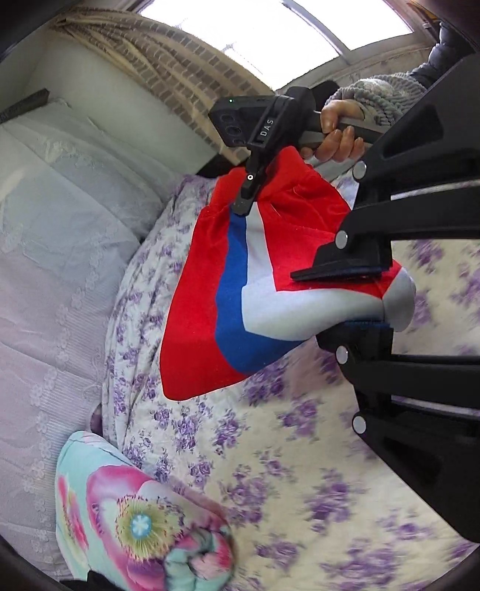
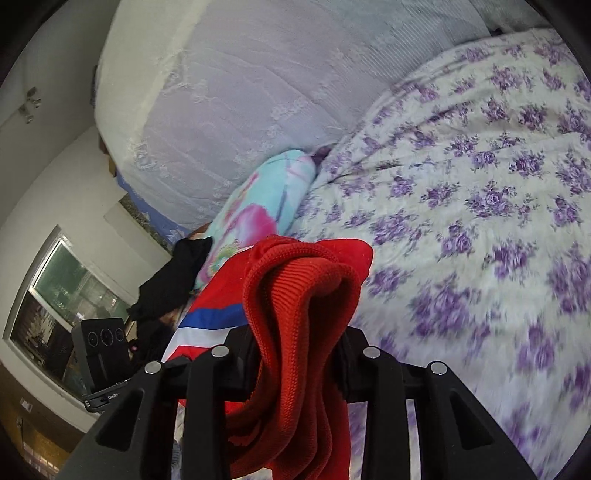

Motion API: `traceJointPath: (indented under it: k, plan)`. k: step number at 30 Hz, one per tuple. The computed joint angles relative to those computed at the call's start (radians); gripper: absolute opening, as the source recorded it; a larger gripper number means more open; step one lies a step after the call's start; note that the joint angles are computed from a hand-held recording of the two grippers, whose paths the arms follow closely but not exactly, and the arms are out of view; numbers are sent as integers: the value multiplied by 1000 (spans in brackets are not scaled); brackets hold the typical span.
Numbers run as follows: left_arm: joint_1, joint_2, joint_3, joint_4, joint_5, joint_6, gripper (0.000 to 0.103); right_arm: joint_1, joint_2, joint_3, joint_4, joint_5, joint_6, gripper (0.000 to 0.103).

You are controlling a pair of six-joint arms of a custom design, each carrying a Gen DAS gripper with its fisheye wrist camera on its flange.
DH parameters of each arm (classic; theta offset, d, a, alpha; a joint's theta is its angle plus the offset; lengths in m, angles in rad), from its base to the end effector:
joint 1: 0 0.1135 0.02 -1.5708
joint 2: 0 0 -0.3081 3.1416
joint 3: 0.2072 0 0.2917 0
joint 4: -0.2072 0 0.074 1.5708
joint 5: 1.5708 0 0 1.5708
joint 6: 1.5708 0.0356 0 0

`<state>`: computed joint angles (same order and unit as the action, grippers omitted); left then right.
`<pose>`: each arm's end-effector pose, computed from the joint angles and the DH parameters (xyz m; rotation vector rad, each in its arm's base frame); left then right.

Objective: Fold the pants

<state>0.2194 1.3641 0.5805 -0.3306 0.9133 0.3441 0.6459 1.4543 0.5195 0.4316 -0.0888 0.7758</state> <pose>0.2439 0.0255 0.1701 0.4061 2.2831 -0.9385 0.2360 0.1818 0.1727 0.0858 2.2159 0.9295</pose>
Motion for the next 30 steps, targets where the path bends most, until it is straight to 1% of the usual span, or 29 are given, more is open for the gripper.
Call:
traceJointPath:
  k: [2, 4, 6, 9, 12, 16, 18, 20, 21, 22, 23, 24, 25, 27, 29, 30]
  plan:
    - [-55, 103, 33, 112, -41, -68, 16, -74, 106, 42, 39, -57, -27, 32]
    - [-102, 197, 73, 199, -81, -122, 16, -122, 184, 79, 62, -90, -48, 32]
    - [-137, 271, 102, 272, -119, -158, 16, -163, 259, 119, 82, -118, -62, 32]
    - [-182, 335, 134, 345, -183, -188, 16, -204, 338, 183, 85, -138, -105, 32]
    - [-217, 378, 176, 388, -238, -212, 16, -237, 401, 244, 92, -159, -119, 32]
    - [-236, 440, 240, 423, -264, -245, 16, -273, 471, 307, 98, -185, -127, 32]
    - [-251, 502, 290, 404, -287, -255, 17, -293, 523, 350, 80, -200, -117, 32]
    - [-267, 571, 341, 365, -333, -266, 20, -301, 581, 404, 15, -199, -125, 35]
    - [-272, 599, 354, 358, -366, -277, 25, -303, 605, 423, -11, -187, -131, 41]
    - [-273, 609, 358, 355, -379, -280, 38, -305, 620, 430, -18, -178, -132, 50]
    - [-271, 616, 362, 352, -405, -293, 47, -312, 631, 429, -8, -185, -121, 51]
    - [-265, 619, 367, 344, -433, -309, 66, -320, 634, 421, 11, -203, -111, 53]
    - [-256, 620, 373, 330, -447, -324, 71, -325, 627, 412, 15, -207, -106, 59]
    - [-221, 613, 373, 310, -417, -331, 71, -340, 599, 379, 23, -212, -99, 64]
    - [-201, 575, 340, 332, -453, -345, 70, -360, 553, 336, 26, -191, -96, 64]
    - [-202, 560, 329, 343, -470, -349, 68, -377, 519, 297, 55, -181, -73, 64]
